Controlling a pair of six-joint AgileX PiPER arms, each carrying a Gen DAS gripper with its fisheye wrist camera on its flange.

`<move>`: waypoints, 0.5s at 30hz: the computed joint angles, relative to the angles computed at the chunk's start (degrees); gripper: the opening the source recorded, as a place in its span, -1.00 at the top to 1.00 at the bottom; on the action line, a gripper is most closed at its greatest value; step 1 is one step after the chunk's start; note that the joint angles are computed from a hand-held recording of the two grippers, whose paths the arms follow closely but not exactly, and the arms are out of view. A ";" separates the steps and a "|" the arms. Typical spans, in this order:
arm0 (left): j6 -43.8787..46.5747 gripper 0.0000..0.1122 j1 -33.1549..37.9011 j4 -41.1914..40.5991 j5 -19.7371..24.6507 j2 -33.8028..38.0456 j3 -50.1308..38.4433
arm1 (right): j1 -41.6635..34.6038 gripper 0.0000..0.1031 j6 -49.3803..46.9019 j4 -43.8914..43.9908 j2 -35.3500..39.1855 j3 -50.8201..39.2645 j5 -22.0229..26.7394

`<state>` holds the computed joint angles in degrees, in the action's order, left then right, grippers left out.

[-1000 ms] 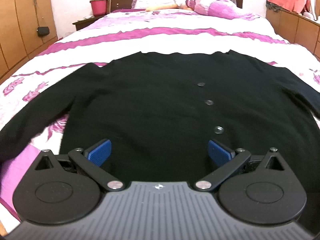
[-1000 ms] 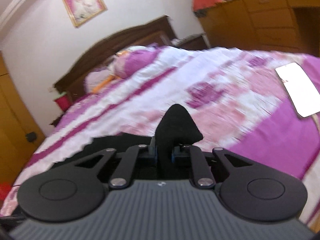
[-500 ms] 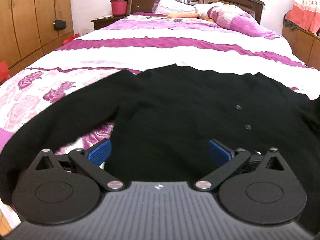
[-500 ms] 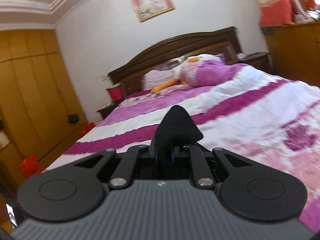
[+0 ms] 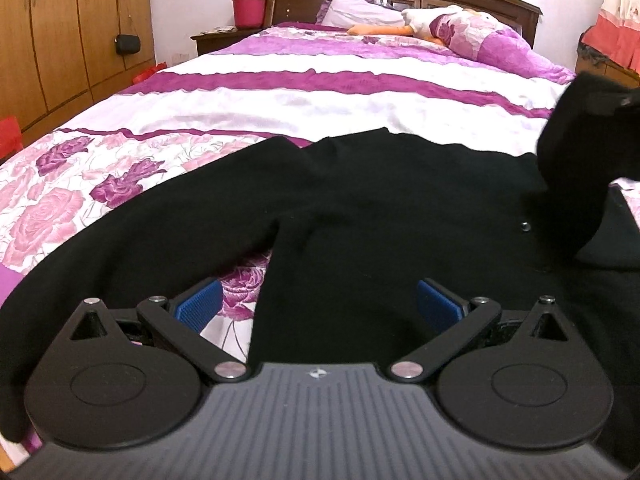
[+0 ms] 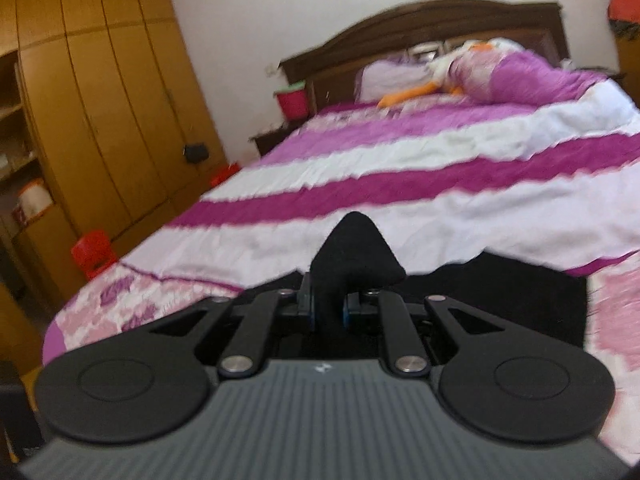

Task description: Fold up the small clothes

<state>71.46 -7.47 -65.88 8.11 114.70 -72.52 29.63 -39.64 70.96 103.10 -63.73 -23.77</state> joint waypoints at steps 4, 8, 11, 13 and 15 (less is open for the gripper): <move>-8.95 -0.84 -0.37 8.77 -0.15 2.49 -2.78 | -1.31 0.72 4.56 -4.11 7.21 -5.39 4.11; -15.52 -0.84 -0.38 15.23 0.35 4.27 -4.82 | -1.42 0.65 10.84 -10.17 12.11 -8.78 5.72; -18.79 -0.84 -0.59 18.48 0.34 4.67 -5.40 | -1.14 0.32 11.86 -11.14 12.97 -9.20 5.05; -17.27 -0.84 -0.52 16.78 0.79 4.68 -5.61 | -0.27 0.07 11.80 -12.15 11.69 -7.31 2.86; -18.09 -0.84 -0.69 17.17 1.25 4.48 -5.88 | 0.53 -0.01 13.26 -14.31 9.39 -4.03 0.10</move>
<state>53.36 -8.15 -48.71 9.37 119.18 -78.40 30.16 -26.37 56.64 112.49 -67.76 -23.67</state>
